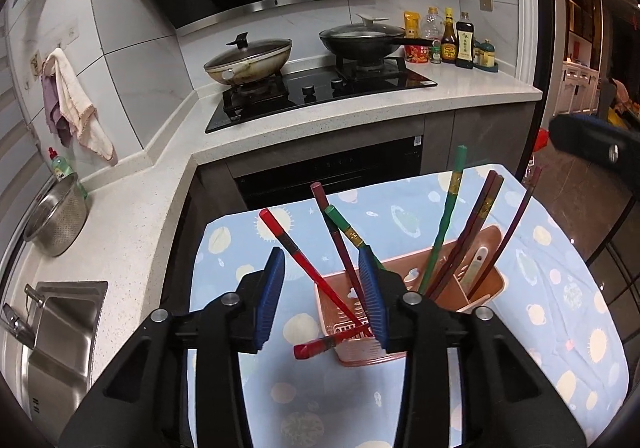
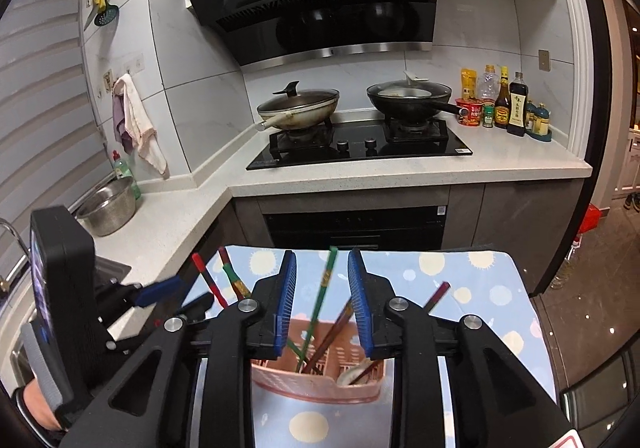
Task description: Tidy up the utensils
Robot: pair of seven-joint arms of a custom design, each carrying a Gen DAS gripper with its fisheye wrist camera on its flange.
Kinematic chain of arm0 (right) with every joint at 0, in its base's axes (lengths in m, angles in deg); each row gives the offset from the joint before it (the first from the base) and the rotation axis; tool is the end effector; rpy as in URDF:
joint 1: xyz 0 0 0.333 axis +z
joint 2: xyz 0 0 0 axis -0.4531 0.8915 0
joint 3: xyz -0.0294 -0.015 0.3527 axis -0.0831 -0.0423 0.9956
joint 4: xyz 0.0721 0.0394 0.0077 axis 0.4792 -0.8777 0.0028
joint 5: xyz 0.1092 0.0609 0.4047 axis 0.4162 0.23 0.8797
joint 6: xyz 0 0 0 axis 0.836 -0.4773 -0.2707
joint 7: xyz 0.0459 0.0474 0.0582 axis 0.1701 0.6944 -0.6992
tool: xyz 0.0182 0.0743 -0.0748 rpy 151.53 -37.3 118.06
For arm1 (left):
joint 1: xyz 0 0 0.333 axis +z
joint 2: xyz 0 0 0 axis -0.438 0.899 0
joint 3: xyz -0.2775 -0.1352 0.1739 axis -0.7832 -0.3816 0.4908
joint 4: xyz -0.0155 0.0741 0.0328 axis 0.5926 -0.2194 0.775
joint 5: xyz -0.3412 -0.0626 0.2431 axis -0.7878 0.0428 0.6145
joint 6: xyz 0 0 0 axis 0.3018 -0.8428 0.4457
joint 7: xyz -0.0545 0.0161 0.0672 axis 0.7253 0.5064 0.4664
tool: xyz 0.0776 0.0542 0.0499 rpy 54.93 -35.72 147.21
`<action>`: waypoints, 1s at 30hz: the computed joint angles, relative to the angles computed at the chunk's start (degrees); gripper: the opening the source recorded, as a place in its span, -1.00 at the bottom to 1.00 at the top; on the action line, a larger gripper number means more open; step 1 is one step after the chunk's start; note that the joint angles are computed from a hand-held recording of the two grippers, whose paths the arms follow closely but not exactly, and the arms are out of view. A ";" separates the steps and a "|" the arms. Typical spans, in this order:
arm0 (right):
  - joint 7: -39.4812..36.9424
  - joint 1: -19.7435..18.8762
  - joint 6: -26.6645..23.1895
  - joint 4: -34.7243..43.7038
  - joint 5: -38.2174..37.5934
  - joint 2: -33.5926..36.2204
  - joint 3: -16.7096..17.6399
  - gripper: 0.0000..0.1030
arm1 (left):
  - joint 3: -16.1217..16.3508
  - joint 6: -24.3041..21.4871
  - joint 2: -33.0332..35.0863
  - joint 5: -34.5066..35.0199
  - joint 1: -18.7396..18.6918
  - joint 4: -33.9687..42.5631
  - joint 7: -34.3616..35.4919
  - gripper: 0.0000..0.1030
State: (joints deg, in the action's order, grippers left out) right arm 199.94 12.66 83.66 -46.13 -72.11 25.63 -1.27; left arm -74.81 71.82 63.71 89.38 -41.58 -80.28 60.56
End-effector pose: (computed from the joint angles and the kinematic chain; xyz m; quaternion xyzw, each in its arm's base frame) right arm 0.5740 0.5004 0.6404 -0.6645 0.5709 -0.2370 0.4199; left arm 0.5770 -0.3094 0.5916 -0.5885 0.6902 -0.2606 0.3306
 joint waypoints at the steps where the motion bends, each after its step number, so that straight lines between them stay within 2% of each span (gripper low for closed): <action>1: 0.11 0.01 -0.02 -1.04 0.10 -0.67 0.08 -0.47 | -0.01 0.18 -0.42 0.15 -0.04 -0.37 -0.54 -0.18; 5: 0.96 -0.09 -1.09 -5.32 -0.32 -3.62 0.86 -0.46 | -0.41 0.77 -2.49 0.64 0.17 -2.12 -2.49 -0.13; 10: 2.53 -0.90 -2.72 -10.85 -0.84 -7.45 2.85 -0.43 | -1.78 0.69 -5.34 2.46 0.72 -4.82 -5.77 0.04; 13: 4.06 -1.76 -2.98 -14.32 -0.52 -9.83 4.29 -0.21 | -2.53 1.18 -6.94 1.62 1.05 -6.68 -6.80 0.07; 16: 4.97 -2.14 -4.89 -16.33 -0.87 -11.53 5.74 -0.19 | -3.30 1.60 -8.60 1.10 1.56 -8.64 -7.94 0.08; 23: 8.01 -2.55 -7.60 -19.81 -2.29 -14.07 8.39 -0.17 | -5.52 1.02 -11.13 1.78 2.30 -11.66 -10.86 0.31; 28: 9.37 -2.52 -9.27 -20.71 -3.49 -14.65 9.48 -0.16 | -6.68 0.64 -12.56 2.72 2.58 -13.22 -14.27 0.67; 30: 10.01 -2.22 -10.56 -20.43 -4.81 -14.48 9.75 -0.09 | -7.03 0.21 -12.77 2.78 2.60 -13.56 -15.30 0.72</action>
